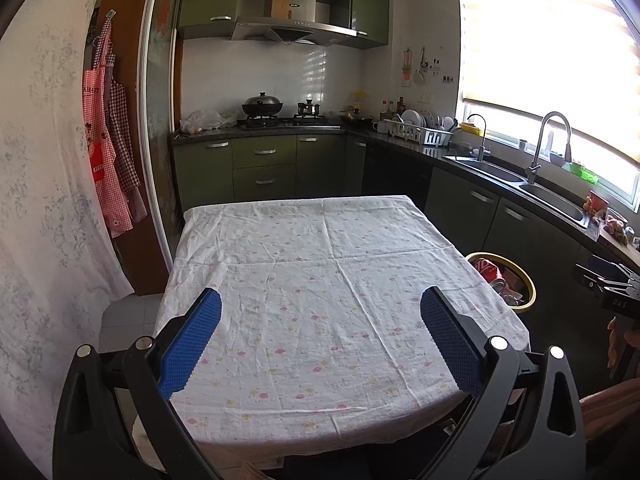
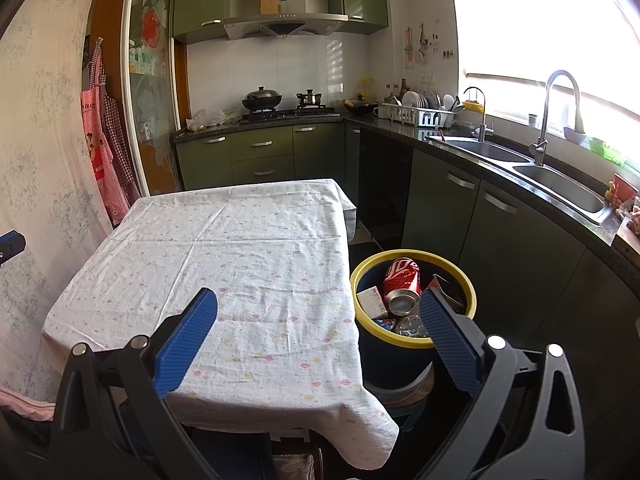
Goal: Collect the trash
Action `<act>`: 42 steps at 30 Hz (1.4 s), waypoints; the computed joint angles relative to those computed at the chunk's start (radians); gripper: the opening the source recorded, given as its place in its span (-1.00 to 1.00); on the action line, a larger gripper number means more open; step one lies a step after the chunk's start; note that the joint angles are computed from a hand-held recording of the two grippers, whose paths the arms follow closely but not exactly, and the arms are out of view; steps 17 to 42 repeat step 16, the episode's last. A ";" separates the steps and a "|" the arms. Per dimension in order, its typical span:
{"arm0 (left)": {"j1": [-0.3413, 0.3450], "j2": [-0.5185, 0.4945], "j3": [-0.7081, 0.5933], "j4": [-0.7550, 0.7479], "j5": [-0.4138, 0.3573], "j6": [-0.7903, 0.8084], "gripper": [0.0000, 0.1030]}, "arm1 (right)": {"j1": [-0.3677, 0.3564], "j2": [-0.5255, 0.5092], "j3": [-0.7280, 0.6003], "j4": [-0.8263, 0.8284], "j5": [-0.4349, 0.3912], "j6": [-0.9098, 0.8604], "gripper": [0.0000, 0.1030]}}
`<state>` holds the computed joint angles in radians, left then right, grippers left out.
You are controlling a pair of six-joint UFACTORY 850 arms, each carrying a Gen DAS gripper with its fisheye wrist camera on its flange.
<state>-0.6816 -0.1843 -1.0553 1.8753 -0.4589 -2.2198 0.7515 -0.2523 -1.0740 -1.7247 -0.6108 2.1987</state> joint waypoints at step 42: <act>0.160 -0.274 -0.293 -0.271 0.123 0.287 0.91 | -0.088 -0.223 -0.283 0.017 0.206 -0.176 0.87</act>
